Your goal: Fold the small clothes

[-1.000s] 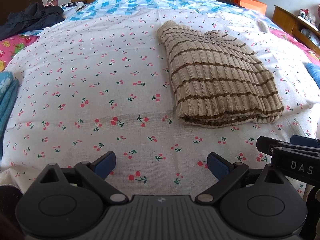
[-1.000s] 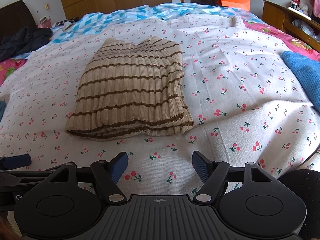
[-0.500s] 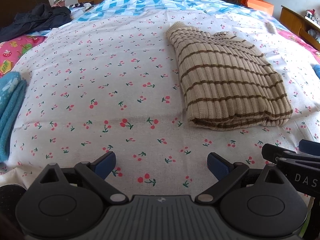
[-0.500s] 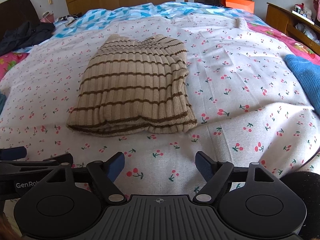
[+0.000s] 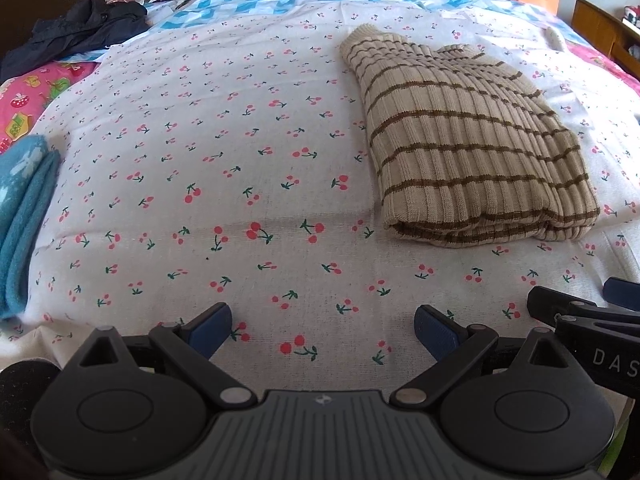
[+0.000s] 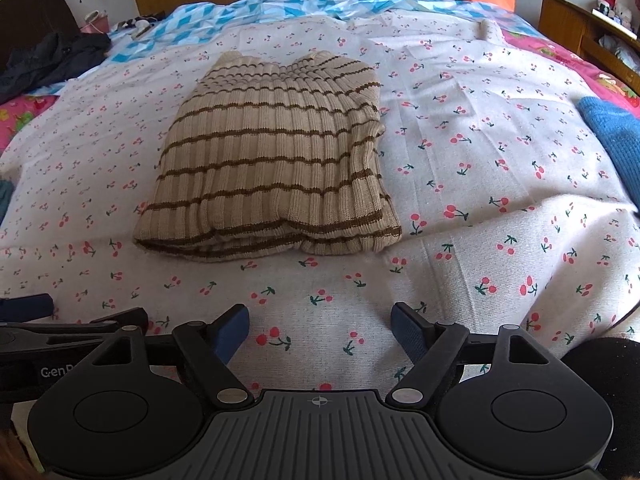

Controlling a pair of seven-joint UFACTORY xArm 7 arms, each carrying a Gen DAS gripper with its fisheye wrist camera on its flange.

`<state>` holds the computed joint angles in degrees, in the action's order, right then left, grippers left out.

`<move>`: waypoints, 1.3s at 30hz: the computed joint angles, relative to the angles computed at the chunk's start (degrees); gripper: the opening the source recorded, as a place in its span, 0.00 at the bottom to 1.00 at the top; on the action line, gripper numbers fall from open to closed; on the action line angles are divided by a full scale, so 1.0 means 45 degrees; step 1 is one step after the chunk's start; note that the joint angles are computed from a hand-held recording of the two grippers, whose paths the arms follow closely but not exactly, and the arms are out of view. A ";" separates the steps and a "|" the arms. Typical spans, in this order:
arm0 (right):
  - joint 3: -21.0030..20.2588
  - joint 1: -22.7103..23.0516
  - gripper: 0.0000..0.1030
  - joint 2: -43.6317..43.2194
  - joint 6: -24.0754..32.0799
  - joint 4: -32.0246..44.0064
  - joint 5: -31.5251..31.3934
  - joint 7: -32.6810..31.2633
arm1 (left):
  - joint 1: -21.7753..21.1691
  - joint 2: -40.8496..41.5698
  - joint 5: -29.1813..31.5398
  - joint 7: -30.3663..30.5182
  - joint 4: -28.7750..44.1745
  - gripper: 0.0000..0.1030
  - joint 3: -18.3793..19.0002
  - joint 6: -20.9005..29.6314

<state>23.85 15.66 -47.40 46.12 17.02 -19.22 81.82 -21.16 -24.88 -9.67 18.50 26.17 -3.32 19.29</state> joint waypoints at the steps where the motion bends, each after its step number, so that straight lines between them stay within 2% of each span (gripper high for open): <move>1: -0.0054 0.0019 0.77 -0.0009 -0.0032 -0.0015 0.0022 -0.0030 | 0.0041 0.0013 0.0056 -0.0053 0.0008 1.00 -0.0056 0.0009; 9: -0.0267 0.0024 0.77 -0.0414 -0.0166 -0.0257 0.0210 -0.0284 | 0.0421 0.0135 0.0926 -0.0809 0.0201 0.99 -0.0651 0.0149; 39: -0.0194 -0.0042 0.77 -0.0509 -0.0227 -0.0327 0.0402 -0.0402 | 0.0390 -0.0051 0.1622 -0.1303 0.0084 0.99 -0.0688 0.0001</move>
